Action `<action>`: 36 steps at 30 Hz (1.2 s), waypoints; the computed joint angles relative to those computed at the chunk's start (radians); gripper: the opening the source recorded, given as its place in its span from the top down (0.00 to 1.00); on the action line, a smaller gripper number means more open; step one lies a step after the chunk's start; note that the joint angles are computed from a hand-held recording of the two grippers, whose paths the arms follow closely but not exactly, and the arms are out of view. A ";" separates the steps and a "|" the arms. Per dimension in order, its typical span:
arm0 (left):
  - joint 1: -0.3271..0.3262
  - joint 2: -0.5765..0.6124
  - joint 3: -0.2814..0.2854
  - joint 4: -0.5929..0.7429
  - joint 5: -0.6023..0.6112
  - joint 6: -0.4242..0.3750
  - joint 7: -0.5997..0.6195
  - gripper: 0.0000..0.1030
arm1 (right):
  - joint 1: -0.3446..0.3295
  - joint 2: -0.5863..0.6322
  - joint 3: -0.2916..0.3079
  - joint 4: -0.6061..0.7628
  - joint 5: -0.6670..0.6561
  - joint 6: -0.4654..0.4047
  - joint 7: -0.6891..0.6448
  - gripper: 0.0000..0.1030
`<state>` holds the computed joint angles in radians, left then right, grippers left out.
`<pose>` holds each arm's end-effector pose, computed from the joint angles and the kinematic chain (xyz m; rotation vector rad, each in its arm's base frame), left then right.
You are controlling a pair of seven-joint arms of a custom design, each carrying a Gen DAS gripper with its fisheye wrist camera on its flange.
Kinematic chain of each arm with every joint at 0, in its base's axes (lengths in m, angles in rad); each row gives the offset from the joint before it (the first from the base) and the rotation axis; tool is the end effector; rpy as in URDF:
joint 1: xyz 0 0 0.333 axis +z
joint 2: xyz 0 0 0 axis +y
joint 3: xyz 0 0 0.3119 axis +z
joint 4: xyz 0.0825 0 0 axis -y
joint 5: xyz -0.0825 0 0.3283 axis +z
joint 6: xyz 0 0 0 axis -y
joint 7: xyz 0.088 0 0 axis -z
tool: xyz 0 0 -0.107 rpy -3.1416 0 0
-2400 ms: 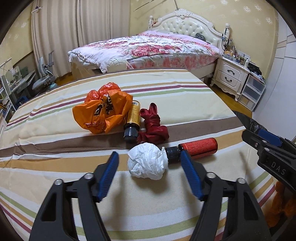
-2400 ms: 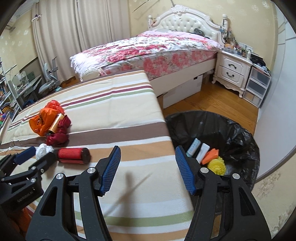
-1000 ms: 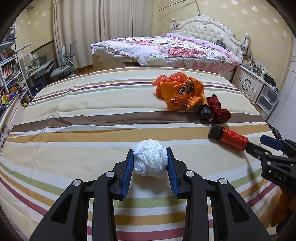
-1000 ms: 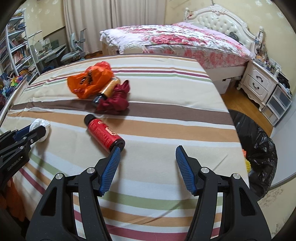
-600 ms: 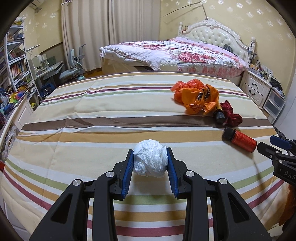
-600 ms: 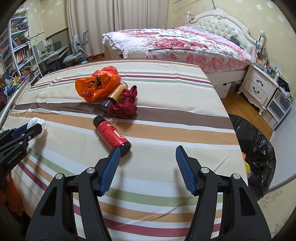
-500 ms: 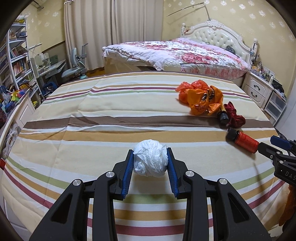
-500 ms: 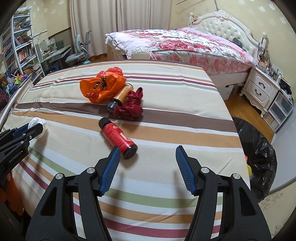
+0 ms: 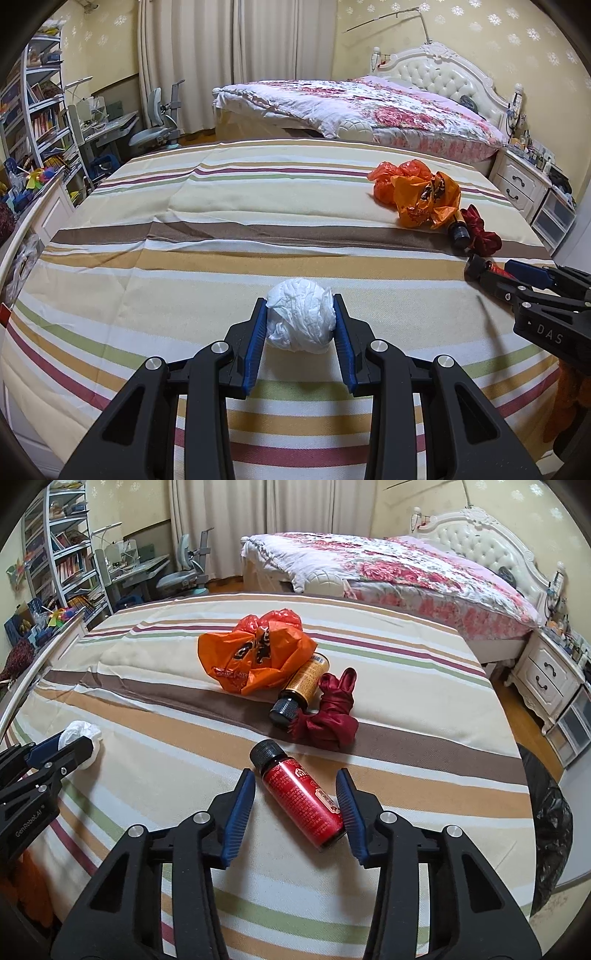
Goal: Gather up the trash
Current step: 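Grasp the red can with the right gripper while the left holds the white bag, then carry the white bag and red can over the bin and open both grippers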
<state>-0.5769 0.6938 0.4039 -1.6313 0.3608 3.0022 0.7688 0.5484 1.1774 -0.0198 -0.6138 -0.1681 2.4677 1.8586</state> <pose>0.6602 -0.2057 0.3449 -1.8470 1.6604 -0.7027 0.6800 0.4093 0.3568 -2.0705 1.4420 -0.5208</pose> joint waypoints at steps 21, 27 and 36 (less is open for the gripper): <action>-0.003 0.005 -0.021 0.008 -0.015 0.029 0.032 0.66 | -0.013 -0.276 0.004 -0.531 -0.091 0.276 0.133 0.78; 0.002 0.028 -0.066 0.058 -0.055 0.054 0.109 0.66 | -0.018 -0.352 -0.037 -0.661 -0.151 0.346 0.243 0.78; 0.028 0.121 -0.196 0.261 -0.124 0.006 0.294 0.66 | -0.017 -0.463 -0.168 -0.858 -0.279 0.428 0.481 0.78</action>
<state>-0.5487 0.8149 0.2075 -1.3698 0.2368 3.0080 1.0626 0.5316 0.7145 -0.1881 -1.4721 -0.4468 2.8962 2.3391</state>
